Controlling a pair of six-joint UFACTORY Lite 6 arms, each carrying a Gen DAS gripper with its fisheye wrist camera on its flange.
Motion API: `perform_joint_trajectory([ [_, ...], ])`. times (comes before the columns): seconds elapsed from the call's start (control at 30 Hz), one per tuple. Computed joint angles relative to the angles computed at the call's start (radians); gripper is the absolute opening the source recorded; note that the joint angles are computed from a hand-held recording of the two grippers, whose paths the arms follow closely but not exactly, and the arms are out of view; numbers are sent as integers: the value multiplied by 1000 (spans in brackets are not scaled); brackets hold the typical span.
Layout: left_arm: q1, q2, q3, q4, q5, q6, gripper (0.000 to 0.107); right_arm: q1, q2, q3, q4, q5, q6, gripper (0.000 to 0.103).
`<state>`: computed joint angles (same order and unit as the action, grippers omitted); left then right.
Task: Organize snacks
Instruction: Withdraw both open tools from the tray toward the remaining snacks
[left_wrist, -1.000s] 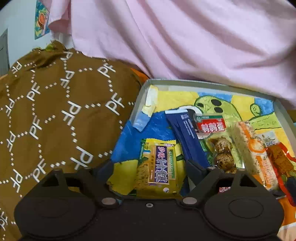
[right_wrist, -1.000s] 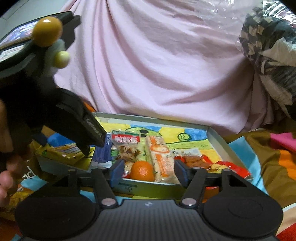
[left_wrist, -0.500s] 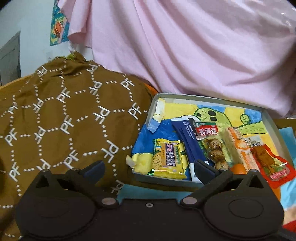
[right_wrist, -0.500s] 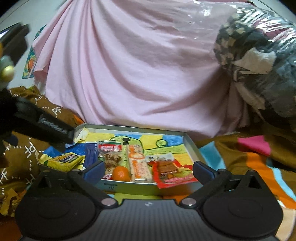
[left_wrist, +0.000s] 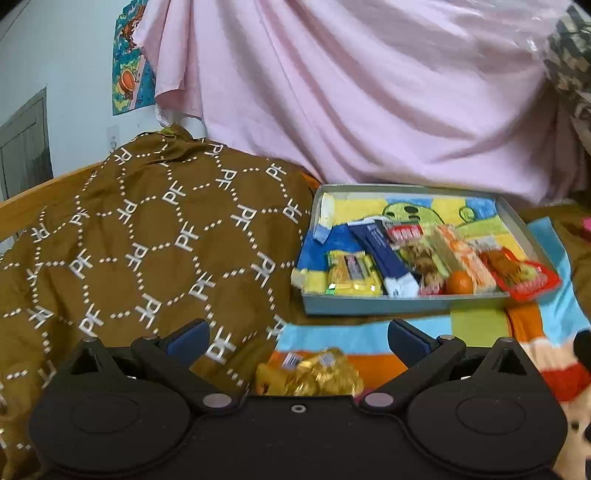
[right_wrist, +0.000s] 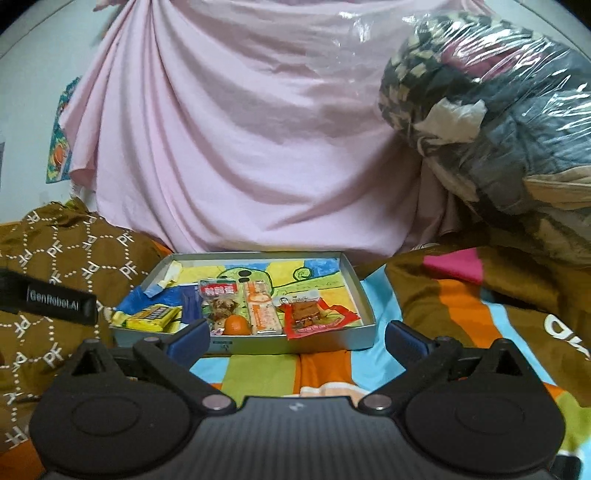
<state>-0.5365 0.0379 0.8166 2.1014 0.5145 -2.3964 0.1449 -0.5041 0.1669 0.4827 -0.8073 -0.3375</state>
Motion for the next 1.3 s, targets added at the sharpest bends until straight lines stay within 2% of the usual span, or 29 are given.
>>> perform_joint_trajectory([
  [0.17, 22, -148, -155, 48, -63, -8, 102, 137, -239, -101, 226, 60, -186, 103],
  [0.33, 77, -300, -314, 224, -127, -145, 102, 378, -417, -159, 606, 24, -524, 103],
  [0.43, 94, -372, -395, 291, -143, -183, 102, 565, -494, -180, 843, -64, -716, 103],
  [0.53, 99, -424, -454, 321, -160, -177, 102, 727, -543, -194, 1000, -162, -819, 103],
  [0.7, 109, -501, -546, 364, -190, -179, 102, 973, -533, -189, 1178, -344, -856, 103],
  [0.8, 117, -529, -588, 395, -201, -190, 102, 1051, -509, -183, 1229, -401, -842, 103],
  [0.9, 132, -553, -622, 435, -212, -215, 102, 1063, -482, -174, 1260, -390, -840, 103],
  [1.0, 156, -561, -645, 534, -226, -298, 102, 988, -462, -162, 1273, -304, -864, 103],
  [1.3, 180, -485, -645, 678, -183, -410, 102, 847, -406, -151, 1252, -163, -865, 103],
])
